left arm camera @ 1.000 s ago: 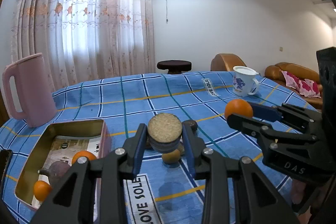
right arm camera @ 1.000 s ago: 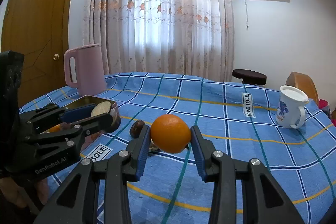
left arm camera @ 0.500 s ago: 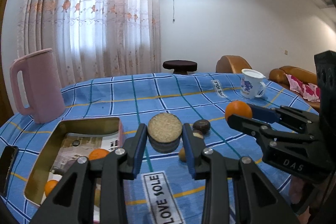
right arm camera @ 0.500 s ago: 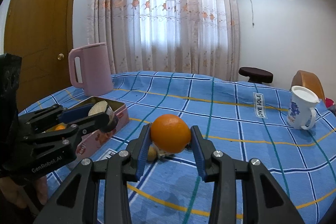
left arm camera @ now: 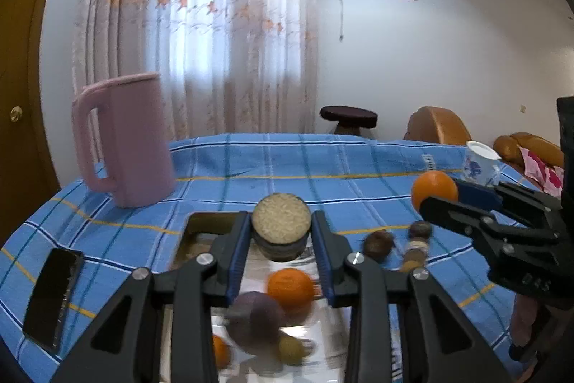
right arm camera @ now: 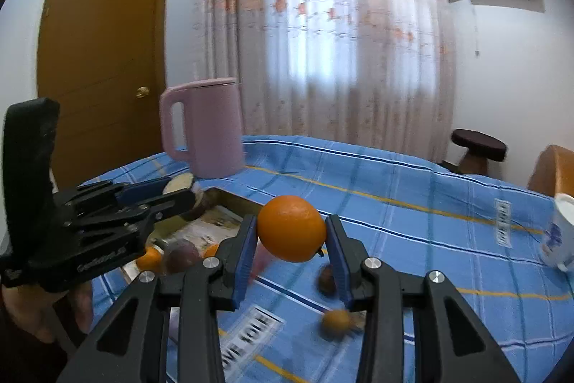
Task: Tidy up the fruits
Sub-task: 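Lift the cake with the left tool while the right tool carries the orange toward the tin, then lower the cake and orange into the tin box and open both tools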
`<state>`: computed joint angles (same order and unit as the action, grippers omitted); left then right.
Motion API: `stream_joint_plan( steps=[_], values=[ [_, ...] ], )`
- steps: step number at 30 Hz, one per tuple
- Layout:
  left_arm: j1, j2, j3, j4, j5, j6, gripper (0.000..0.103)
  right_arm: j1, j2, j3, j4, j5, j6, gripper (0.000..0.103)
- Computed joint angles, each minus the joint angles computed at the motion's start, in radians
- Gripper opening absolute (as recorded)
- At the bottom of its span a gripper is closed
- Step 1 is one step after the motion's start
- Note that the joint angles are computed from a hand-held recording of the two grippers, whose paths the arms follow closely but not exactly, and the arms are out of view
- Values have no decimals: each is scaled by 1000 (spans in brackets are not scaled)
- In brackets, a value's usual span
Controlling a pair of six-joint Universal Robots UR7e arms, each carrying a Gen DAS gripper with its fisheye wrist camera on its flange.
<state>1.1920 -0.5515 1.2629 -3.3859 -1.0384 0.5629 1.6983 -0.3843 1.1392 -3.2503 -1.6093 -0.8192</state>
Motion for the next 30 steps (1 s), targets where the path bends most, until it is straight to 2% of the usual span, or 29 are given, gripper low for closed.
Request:
stream_joint_plan(
  steps=[7,13,24,29,30],
  values=[
    [41,-16,-50,134,17,-55,35,30,67,-80,110,2,-28,41],
    [61,-15,-70,204,46,-99,35,45,118,-129,189,-36,-59,41],
    [74,-5,-92,260,71,-105,36,48,147,-175,292,-102,-58,41],
    [72,1,-97,260,81,-103,37,44,142,-178,319,-90,-41,41],
    [71,1,-95,247,82,-96,41,44,143,-181,327,-91,-39,41]
  ],
)
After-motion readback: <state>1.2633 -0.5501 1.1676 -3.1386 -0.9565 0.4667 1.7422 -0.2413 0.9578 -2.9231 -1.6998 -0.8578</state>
